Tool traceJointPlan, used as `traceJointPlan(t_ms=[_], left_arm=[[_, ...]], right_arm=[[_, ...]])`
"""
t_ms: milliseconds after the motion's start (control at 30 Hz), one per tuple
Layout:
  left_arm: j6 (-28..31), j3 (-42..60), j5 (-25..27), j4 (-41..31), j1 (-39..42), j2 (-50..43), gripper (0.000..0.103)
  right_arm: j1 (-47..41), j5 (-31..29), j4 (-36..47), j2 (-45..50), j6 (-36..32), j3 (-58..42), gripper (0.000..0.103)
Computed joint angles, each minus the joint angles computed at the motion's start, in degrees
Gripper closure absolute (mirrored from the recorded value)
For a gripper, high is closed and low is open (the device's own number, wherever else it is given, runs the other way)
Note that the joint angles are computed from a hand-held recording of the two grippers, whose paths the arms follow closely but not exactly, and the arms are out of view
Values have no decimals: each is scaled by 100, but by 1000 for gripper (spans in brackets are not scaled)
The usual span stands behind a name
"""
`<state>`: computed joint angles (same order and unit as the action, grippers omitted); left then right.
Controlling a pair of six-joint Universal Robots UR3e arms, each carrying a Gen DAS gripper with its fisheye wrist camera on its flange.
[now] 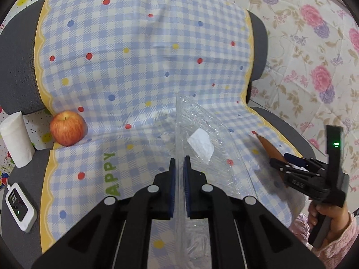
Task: Collect trash
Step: 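Carry the container and leather piece over the wastebasket and open both grippers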
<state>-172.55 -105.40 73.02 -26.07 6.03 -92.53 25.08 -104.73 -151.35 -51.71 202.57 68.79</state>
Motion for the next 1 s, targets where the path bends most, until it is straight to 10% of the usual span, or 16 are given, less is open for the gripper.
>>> traceJointPlan(t_ms=[400,1000], left_arm=[[-144,-931,-38,846,-1253,805,98],[68,-202,683,970,-3922,-850,98]], right_arm=[[626,-1149,-1670,-2864,702,3741,50],[1811,-3035,257,-5849,3456,6710,49]])
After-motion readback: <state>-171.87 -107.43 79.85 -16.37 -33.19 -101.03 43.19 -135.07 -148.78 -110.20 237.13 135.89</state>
